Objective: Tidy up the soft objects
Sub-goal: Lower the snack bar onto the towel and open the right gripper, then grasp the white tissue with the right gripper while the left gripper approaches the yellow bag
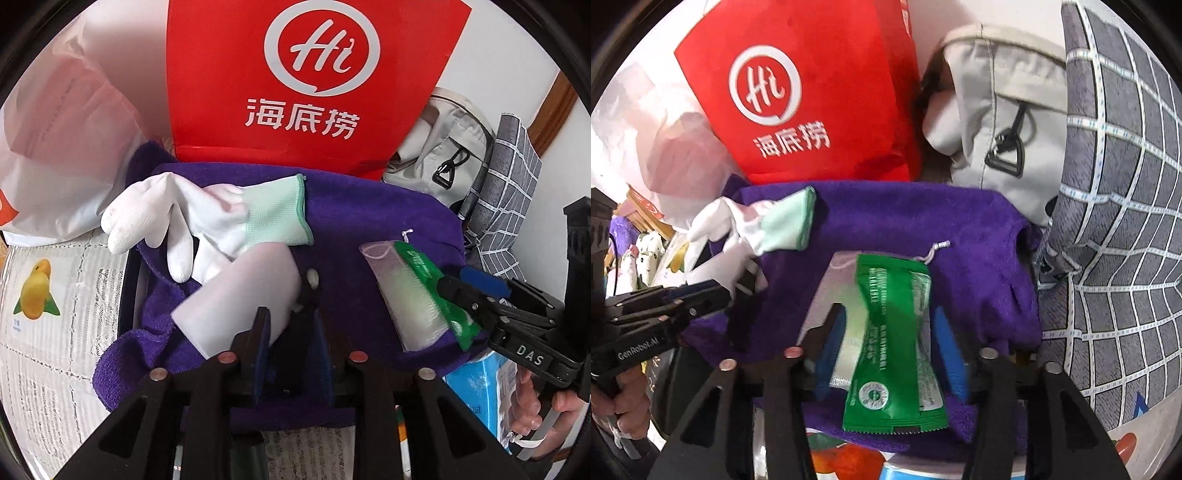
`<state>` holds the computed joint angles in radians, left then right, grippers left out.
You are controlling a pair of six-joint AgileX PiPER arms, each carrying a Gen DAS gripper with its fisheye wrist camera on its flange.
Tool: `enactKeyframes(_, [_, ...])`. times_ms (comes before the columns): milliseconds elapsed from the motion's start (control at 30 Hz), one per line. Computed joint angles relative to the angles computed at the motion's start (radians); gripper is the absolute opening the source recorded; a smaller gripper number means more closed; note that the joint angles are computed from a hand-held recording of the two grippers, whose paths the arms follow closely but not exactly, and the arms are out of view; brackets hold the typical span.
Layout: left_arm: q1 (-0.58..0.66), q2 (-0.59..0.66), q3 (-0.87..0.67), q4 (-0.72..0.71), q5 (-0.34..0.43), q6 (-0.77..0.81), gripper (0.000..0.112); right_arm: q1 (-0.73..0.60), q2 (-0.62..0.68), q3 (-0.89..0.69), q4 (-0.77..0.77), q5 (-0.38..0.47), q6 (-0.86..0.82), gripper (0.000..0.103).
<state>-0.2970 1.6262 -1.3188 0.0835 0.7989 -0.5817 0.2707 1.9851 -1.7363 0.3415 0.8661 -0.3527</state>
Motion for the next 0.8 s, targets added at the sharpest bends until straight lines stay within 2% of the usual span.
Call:
enactKeyframes(100, [-0.001,-0.007,-0.006,-0.007,0.010,0.002,0.031,-0.001,-0.034,0.032,0.016,-0.030,-0.024,0.057])
enactKeyframes(300, [-0.006,-0.045,-0.010,0.017,0.032,-0.020,0.033,0.000,-0.139,0.114,0.032,-0.090,-0.036,0.057])
enactKeyframes(400, [-0.015,-0.076,-0.007,0.040,0.034,-0.039,0.044,-0.001,-0.214,0.169,0.037,-0.118,-0.043,0.059])
enactKeyframes(467, [-0.025,-0.090,-0.012,0.053,0.038,-0.048,0.044,-0.008,-0.283,0.235,0.060,-0.137,-0.060,0.062])
enactKeyframes(633, [-0.043,-0.123,-0.026,0.064,0.054,-0.061,0.044,-0.036,-0.467,0.432,0.104,-0.139,-0.098,0.065])
enactKeyframes(733, [-0.066,-0.152,-0.032,0.086,0.061,-0.088,0.044,-0.046,-0.584,0.559,0.154,-0.088,-0.140,0.065])
enactKeyframes(800, [-0.086,-0.172,-0.039,0.109,0.070,-0.099,0.044,-0.029,-0.665,0.652,0.164,-0.082,-0.149,0.065])
